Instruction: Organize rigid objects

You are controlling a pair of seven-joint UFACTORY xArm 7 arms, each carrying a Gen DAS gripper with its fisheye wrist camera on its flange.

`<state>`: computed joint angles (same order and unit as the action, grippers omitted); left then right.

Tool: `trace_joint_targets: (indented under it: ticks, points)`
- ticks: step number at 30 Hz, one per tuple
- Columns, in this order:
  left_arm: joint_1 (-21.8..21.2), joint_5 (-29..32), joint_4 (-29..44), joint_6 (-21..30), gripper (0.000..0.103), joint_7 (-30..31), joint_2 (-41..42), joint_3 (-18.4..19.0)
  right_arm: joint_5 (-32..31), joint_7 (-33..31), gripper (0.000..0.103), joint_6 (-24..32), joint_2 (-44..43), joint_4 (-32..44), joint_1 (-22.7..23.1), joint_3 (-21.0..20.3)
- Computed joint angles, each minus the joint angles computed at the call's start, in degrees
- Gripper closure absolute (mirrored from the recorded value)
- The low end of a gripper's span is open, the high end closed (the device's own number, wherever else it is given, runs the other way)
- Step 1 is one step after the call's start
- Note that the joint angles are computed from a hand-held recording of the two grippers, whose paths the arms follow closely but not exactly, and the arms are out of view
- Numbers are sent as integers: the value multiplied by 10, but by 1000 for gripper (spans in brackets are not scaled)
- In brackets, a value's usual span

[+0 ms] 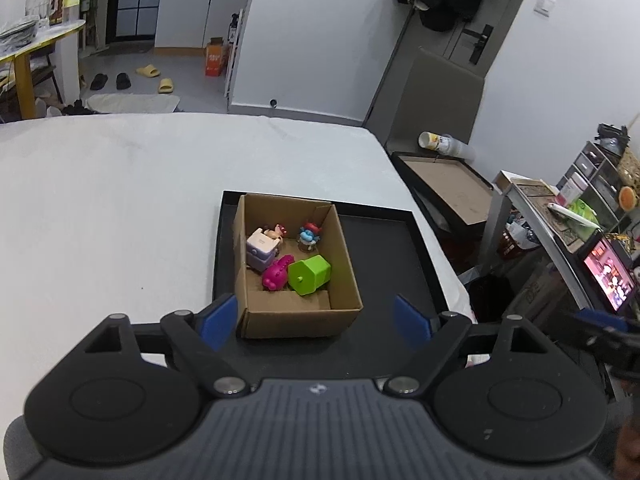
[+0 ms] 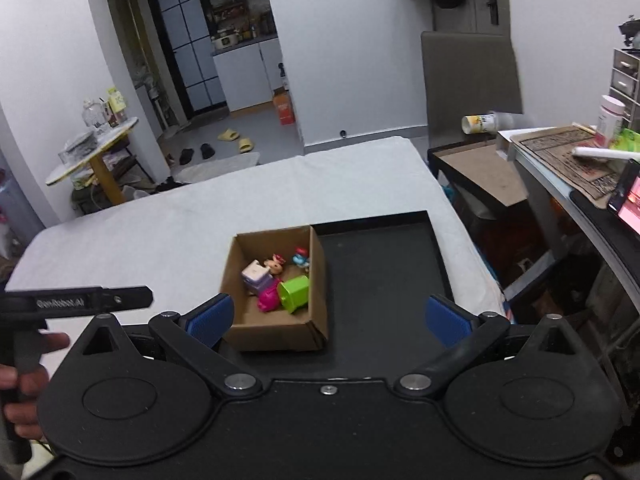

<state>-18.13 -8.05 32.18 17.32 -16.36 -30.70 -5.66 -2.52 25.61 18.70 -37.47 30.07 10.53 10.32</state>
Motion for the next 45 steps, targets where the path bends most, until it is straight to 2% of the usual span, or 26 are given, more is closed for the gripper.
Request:
trace_joint_targets:
  ticks: [5, 11, 15, 19, 22, 26, 28, 30, 32, 38, 41, 45]
  points:
    - [5, 16, -39, -32, 19, -16, -31, -22, -15, 52, 0, -16, -21, -37, -22, 43]
    - [-4, 30, -82, -47, 19, -30, -54, -26, -15, 100, 0, -41, -42, -82, -8, 56]
    - [-16, 34, -101, -56, 19, -23, -60, -16, -13, 99, 0, -50, -38, -97, 18, 39]
    - [-13, 38, -112, -59, 19, -30, -65, -21, -25, 123, 0, -68, -51, -116, 0, 64]
    - [-8, 49, -121, -70, 19, -36, -69, -33, -20, 133, 0, -82, -45, -125, 14, 58]
    - [-16, 52, -135, -84, 19, -44, -73, -34, -37, 154, 0, -79, -49, -130, -2, 87]
    - [-27, 50, -137, -82, 19, -43, -73, -26, -34, 155, 0, -81, -44, -133, 12, 74]
    - [-32, 47, -141, -85, 19, -44, -75, -22, -44, 163, 0, -76, -45, -131, 1, 88]
    - [-20, 54, -144, -86, 19, -52, -79, -35, -57, 168, 0, -74, -49, -130, -8, 100]
    - [-9, 63, -144, -70, 19, -64, -94, -40, -62, 176, 0, -82, -55, -134, -5, 91]
    - [-4, 68, -139, -56, 19, -68, -103, -41, -53, 173, 0, -86, -52, -138, 7, 74]
    - [-1, 76, -138, -45, 19, -63, -115, -41, -53, 174, 0, -86, -59, -141, 3, 75]
